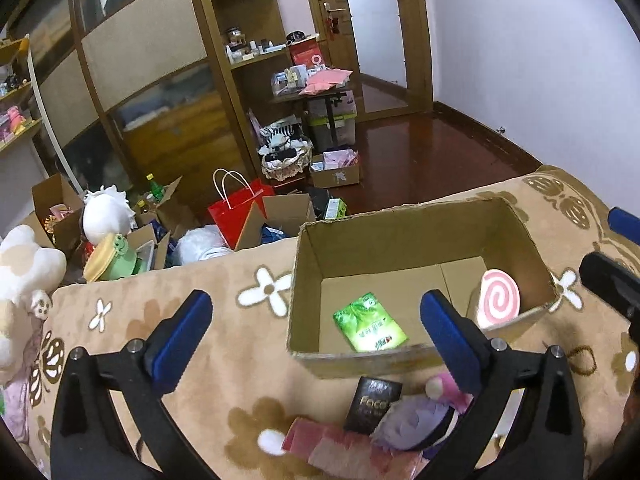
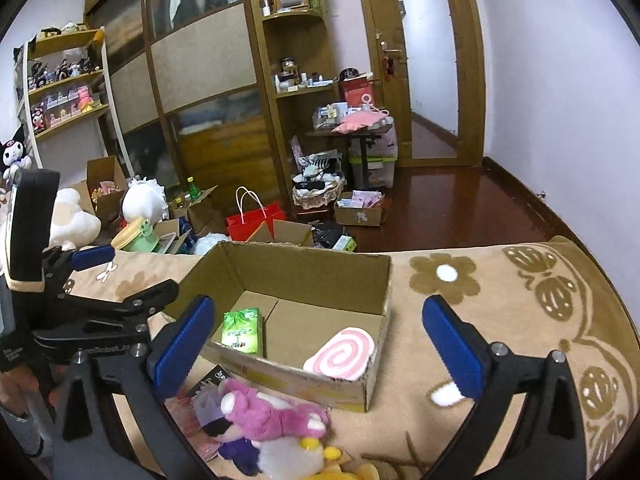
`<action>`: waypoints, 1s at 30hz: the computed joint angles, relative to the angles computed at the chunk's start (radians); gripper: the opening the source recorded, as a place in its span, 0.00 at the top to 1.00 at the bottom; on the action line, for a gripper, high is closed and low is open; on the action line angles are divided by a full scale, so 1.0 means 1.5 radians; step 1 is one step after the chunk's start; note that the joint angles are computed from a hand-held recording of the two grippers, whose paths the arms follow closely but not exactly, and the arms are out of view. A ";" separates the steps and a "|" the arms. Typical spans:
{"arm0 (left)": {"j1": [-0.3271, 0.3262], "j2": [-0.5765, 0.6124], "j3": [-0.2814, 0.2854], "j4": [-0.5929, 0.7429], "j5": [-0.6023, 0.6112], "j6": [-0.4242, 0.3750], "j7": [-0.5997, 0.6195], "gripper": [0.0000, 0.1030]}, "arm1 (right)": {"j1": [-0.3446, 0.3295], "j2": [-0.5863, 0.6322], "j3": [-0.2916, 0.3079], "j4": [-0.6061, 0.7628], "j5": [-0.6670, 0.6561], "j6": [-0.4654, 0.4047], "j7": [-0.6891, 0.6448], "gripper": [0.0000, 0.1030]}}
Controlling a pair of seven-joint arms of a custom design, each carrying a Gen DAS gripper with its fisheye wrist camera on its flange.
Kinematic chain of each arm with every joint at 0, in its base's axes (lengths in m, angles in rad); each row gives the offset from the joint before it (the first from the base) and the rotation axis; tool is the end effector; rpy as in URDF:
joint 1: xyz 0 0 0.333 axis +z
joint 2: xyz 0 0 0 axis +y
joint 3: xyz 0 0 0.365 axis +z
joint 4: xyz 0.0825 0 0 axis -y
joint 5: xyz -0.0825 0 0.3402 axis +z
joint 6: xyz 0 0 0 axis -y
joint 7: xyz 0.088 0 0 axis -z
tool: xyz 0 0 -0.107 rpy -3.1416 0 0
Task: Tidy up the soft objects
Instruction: 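Withdraw both open tools from the box back toward the remaining items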
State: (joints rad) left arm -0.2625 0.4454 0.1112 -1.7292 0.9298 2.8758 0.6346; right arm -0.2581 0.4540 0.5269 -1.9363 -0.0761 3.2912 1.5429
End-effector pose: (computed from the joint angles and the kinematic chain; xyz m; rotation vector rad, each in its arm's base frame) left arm 0.6643 -0.1608 0.4571 -1.6198 1.7334 -0.5862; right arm 0.6471 0.1238 0.4695 -1.7334 1.3927 -0.5681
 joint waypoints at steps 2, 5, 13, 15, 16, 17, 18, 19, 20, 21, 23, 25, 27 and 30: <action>-0.010 -0.018 0.012 -0.021 0.020 0.003 -0.026 0.00 | -0.015 -0.013 0.010 -0.018 0.003 0.008 0.006 0.00; -0.004 -0.044 0.003 -0.048 0.032 0.000 -0.046 0.00 | -0.032 -0.030 0.021 -0.038 0.001 0.014 0.025 0.00; 0.024 -0.101 -0.041 -0.109 0.055 -0.029 -0.064 0.00 | -0.096 -0.070 0.069 -0.095 -0.032 0.016 0.087 0.00; 0.032 -0.112 -0.050 -0.124 0.058 -0.033 -0.068 0.00 | -0.110 -0.078 0.081 -0.104 -0.037 0.002 0.095 0.00; 0.033 -0.118 -0.052 -0.132 0.068 -0.033 -0.078 0.00 | -0.113 -0.081 0.084 -0.109 -0.035 -0.001 0.095 0.00; 0.036 -0.123 -0.055 -0.138 0.073 -0.035 -0.083 0.00 | -0.126 -0.084 0.098 -0.117 -0.033 -0.005 0.094 0.00; 0.041 -0.125 -0.062 -0.142 0.069 -0.039 -0.079 0.00 | -0.132 -0.087 0.105 -0.122 -0.030 -0.009 0.092 0.00; 0.048 -0.127 -0.070 -0.149 0.056 -0.040 -0.071 0.00 | -0.140 -0.088 0.113 -0.125 -0.026 -0.015 0.088 0.00; 0.055 -0.127 -0.076 -0.153 0.040 -0.040 -0.061 0.00 | -0.143 -0.090 0.117 -0.129 -0.020 -0.016 0.083 0.00; 0.062 -0.126 -0.082 -0.156 0.021 -0.039 -0.049 0.00 | -0.142 -0.094 0.117 -0.136 -0.014 -0.019 0.078 0.00; 0.071 -0.125 -0.088 -0.166 -0.015 -0.038 -0.031 0.00 | -0.131 -0.104 0.107 -0.149 0.001 -0.023 0.068 0.00; 0.073 -0.123 -0.089 -0.173 -0.040 -0.042 -0.020 0.00 | -0.124 -0.109 0.102 -0.158 0.017 -0.028 0.057 0.00; 0.071 -0.119 -0.087 -0.179 -0.057 -0.048 -0.015 0.00 | -0.116 -0.115 0.096 -0.169 0.037 -0.033 0.049 0.00; 0.069 -0.114 -0.082 -0.186 -0.071 -0.052 -0.012 0.00 | -0.092 -0.119 0.074 -0.177 0.067 -0.044 0.041 0.00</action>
